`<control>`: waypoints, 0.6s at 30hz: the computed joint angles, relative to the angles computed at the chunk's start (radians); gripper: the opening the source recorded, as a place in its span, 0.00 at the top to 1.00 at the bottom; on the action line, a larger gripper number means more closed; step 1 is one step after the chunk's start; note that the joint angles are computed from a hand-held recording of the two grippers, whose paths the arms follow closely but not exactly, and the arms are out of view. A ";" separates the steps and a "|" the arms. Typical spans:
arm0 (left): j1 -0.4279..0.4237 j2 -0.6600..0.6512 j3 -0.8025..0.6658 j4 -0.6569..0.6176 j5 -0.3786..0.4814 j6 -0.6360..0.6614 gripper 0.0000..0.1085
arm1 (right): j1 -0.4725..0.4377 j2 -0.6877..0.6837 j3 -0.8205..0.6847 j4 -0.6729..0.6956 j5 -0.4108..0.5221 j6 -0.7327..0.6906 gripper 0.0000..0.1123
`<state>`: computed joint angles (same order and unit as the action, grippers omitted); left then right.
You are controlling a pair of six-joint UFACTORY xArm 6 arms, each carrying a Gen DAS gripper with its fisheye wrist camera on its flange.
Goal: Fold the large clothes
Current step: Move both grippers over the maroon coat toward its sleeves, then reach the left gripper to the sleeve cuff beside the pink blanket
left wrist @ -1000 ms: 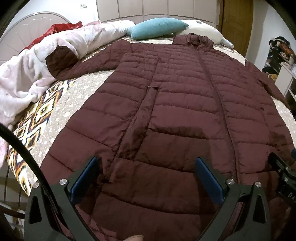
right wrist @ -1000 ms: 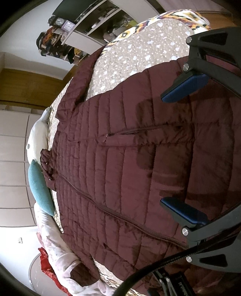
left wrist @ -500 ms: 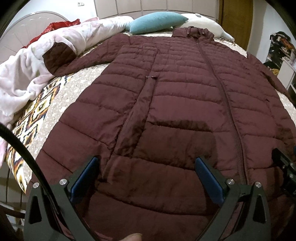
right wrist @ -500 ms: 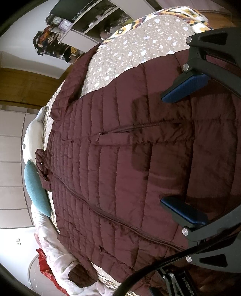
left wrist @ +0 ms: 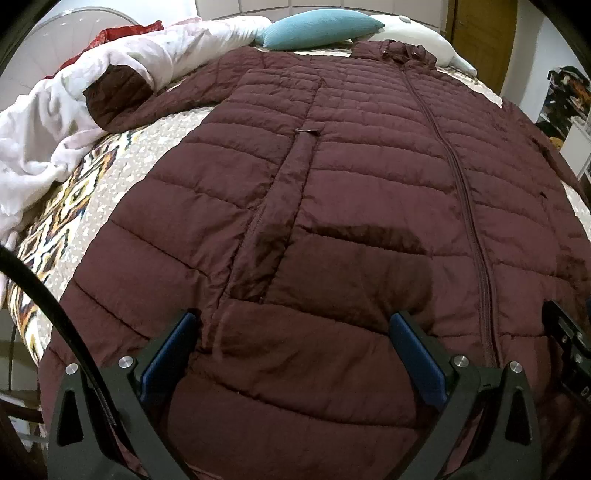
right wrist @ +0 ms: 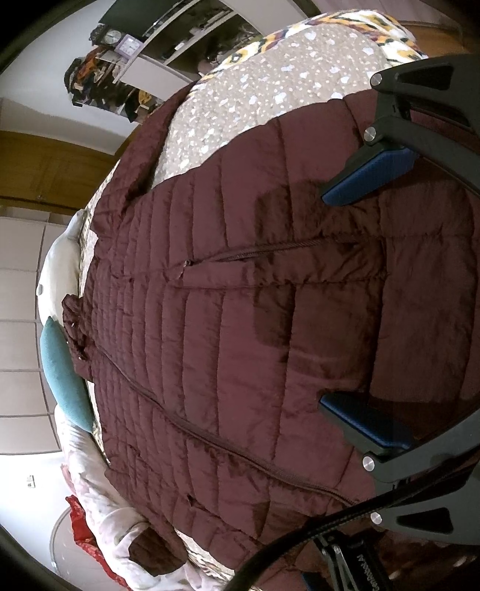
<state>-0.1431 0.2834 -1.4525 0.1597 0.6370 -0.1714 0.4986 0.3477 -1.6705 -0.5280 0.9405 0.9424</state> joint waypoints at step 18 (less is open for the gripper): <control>0.003 -0.019 0.038 -0.005 -0.044 0.010 0.05 | -0.017 -0.032 0.075 0.041 -0.088 0.043 0.08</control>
<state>-0.1402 0.2640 -1.4141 0.1552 0.5930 -0.1612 0.4821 0.3158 -1.5951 -0.4874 0.8524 0.9851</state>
